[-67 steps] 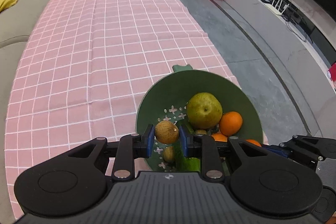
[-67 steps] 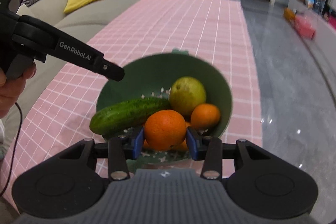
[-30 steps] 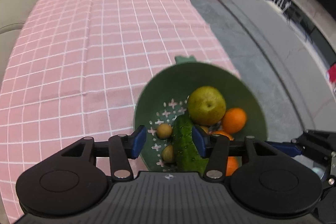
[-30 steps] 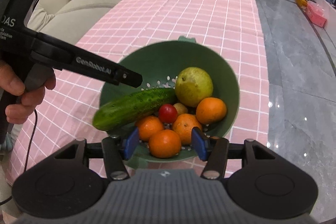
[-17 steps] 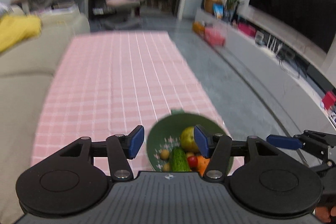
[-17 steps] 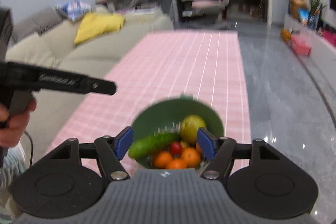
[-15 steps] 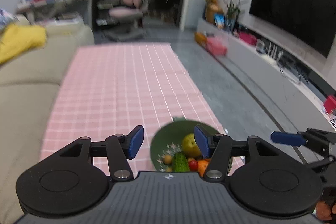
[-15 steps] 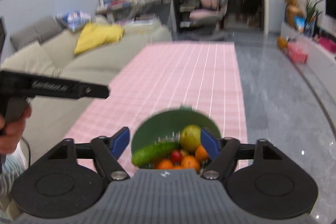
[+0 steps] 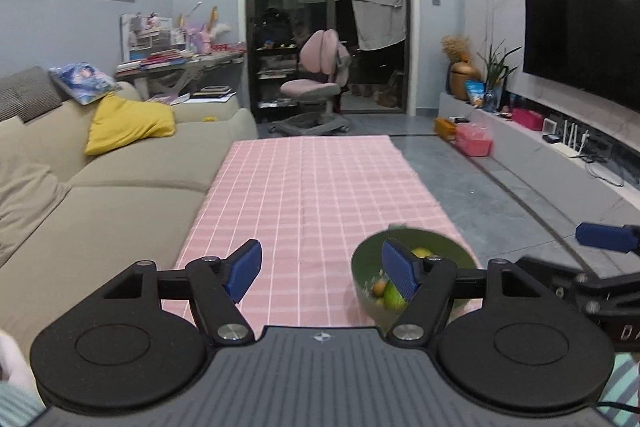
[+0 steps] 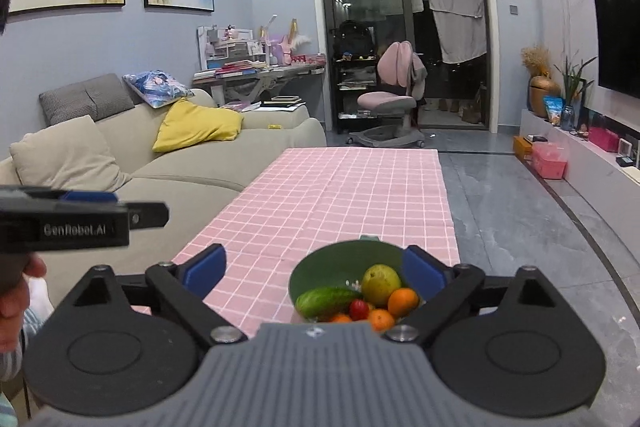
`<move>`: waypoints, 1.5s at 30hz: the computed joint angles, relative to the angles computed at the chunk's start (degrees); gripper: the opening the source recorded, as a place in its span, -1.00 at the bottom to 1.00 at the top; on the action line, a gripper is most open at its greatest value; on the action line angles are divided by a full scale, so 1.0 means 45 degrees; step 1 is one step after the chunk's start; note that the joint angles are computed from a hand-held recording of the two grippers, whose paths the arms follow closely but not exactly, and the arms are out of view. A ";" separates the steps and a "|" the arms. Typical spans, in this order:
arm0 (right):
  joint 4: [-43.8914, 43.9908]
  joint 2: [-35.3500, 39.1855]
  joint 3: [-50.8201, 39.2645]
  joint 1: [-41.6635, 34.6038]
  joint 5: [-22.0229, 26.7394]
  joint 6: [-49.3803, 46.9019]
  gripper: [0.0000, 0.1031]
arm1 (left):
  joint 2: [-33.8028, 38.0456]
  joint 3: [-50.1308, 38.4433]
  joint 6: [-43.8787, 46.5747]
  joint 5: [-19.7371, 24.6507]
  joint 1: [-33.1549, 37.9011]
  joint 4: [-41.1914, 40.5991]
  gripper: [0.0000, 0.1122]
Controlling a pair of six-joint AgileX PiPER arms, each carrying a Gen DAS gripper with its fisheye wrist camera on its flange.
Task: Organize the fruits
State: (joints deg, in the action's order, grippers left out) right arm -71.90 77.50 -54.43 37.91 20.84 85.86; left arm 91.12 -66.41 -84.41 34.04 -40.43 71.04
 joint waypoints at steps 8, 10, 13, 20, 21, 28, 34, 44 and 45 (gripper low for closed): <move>-0.1869 0.0155 0.1107 0.1518 0.1373 0.2270 0.81 | -0.0137 0.1090 -0.0219 0.1220 -0.0890 -0.0163 0.45; -0.2567 0.0311 0.1344 0.1772 0.1673 0.2989 0.82 | -0.0056 0.1222 -0.0152 0.1181 -0.0869 -0.0220 0.45; -0.3257 0.0766 0.1429 0.1596 0.1582 0.3678 0.84 | 0.0288 0.1267 -0.0410 0.1256 -0.0758 -0.0054 0.45; -0.4944 0.1674 0.1580 0.1114 0.1259 0.5274 0.84 | 0.0854 0.1048 0.0371 0.0733 -0.0169 -0.1567 0.45; -0.4975 0.1752 0.1560 0.0987 0.1117 0.5322 0.84 | 0.0891 0.0982 0.0565 0.0682 -0.0126 -0.1810 0.45; -0.5013 0.1997 0.1510 0.0546 0.0617 0.5649 0.84 | 0.0858 0.1026 0.1013 0.0765 -0.0079 -0.2514 0.45; -0.5173 0.2062 0.1415 0.0480 0.0560 0.5728 0.84 | 0.0819 0.0935 0.1244 0.0870 -0.0114 -0.2775 0.45; -0.5728 0.2007 0.1644 0.0750 0.0853 0.6318 0.84 | 0.0679 0.0947 0.1297 0.0889 -0.0067 -0.2807 0.45; -0.5780 0.1969 0.1707 0.0798 0.0899 0.6388 0.84 | 0.0681 0.0947 0.1279 0.0888 -0.0069 -0.2777 0.45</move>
State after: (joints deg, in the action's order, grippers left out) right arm -97.91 86.36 -46.75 41.50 24.89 114.60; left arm 94.19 -62.15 -78.66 38.04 -40.74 58.54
